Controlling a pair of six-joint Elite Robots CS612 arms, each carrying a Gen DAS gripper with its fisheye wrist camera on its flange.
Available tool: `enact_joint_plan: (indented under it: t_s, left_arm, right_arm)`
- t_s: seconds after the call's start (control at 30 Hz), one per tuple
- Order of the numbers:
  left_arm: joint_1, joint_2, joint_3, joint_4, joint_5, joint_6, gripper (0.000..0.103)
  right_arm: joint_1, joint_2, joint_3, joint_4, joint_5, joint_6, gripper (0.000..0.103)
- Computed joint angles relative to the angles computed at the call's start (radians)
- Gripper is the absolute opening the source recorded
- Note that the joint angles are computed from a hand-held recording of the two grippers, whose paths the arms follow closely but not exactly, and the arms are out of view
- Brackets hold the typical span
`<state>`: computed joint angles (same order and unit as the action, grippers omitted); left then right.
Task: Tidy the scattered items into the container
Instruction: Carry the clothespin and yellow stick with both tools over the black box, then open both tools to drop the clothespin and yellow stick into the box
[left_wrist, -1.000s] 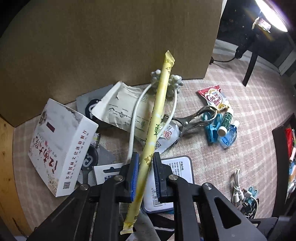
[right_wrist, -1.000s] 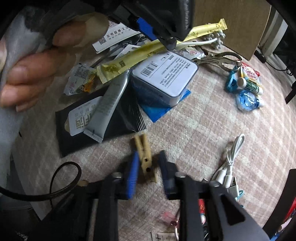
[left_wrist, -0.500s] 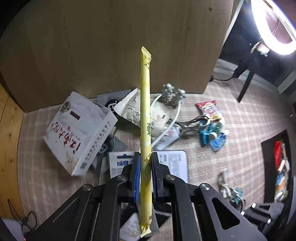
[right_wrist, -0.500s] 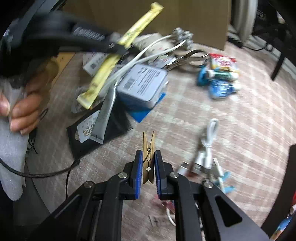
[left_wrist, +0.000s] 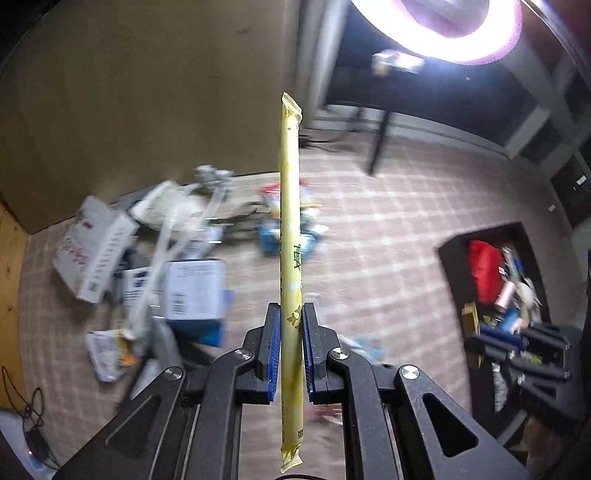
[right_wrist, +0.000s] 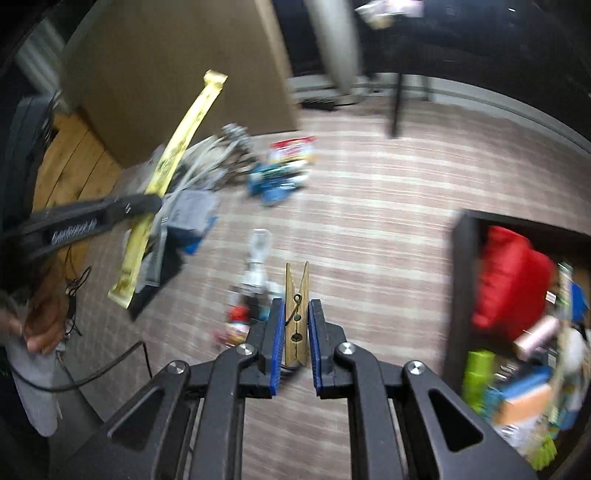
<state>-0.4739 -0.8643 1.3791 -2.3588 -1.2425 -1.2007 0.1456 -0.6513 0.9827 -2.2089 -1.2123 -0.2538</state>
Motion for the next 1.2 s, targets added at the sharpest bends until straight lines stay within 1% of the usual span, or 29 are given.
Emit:
enact_joint_plan:
  t_s: [0.13,0.23,0.33,0.53,0.7,0.8,0.83,0.87,0.9,0.93,1.0,1.13,1.2]
  left_arm:
    - [-0.022,0.061,-0.114,0.008,-0.015,0.044,0.01]
    - [-0.037,0.11,-0.202,0.006,-0.033,0.074,0.01]
    - [-0.048,0.166,-0.298,0.008,-0.062,0.096,0.01]
    - [-0.066,0.292,-0.52,0.054,-0.116,0.147,0.01]
    - [-0.078,0.394,-0.715,0.128,-0.147,0.186,0.01]
    - [-0.084,0.446,-0.819,0.179,-0.156,0.214,0.01]
    - [-0.085,0.464,-0.857,0.206,-0.155,0.222,0.012]
    - [-0.087,0.479,-0.891,0.239,-0.151,0.223,0.017]
    - [-0.087,0.486,-0.907,0.258,-0.148,0.221,0.031]
    - [-0.088,0.487,-0.911,0.258,-0.142,0.222,0.036]
    - [-0.09,0.476,-0.89,0.25,-0.119,0.219,0.034]
    - [-0.088,0.426,-0.799,0.215,-0.102,0.205,0.034]
    - [-0.087,0.386,-0.726,0.192,-0.08,0.195,0.034]
  right_arm:
    - [-0.05,-0.04,0.061,-0.047,-0.029,0.028,0.013]
    - [-0.085,-0.06,0.093,-0.074,-0.058,0.048,0.013]
    - [-0.12,-0.076,0.118,-0.09,-0.078,0.065,0.013]
    - [-0.181,-0.097,0.157,-0.118,-0.126,0.09,0.013]
    - [-0.22,-0.108,0.183,-0.132,-0.15,0.105,0.013]
    - [-0.234,-0.111,0.193,-0.138,-0.155,0.113,0.013]
    - [-0.238,-0.112,0.195,-0.139,-0.157,0.114,0.013]
    - [-0.241,-0.113,0.196,-0.141,-0.16,0.109,0.013]
    - [-0.242,-0.113,0.198,-0.145,-0.163,0.102,0.013]
    - [-0.242,-0.114,0.199,-0.146,-0.168,0.097,0.018]
    - [-0.24,-0.115,0.2,-0.154,-0.178,0.109,0.025]
    - [-0.235,-0.117,0.199,-0.167,-0.162,0.115,0.025]
    - [-0.229,-0.12,0.199,-0.171,-0.15,0.12,0.025]
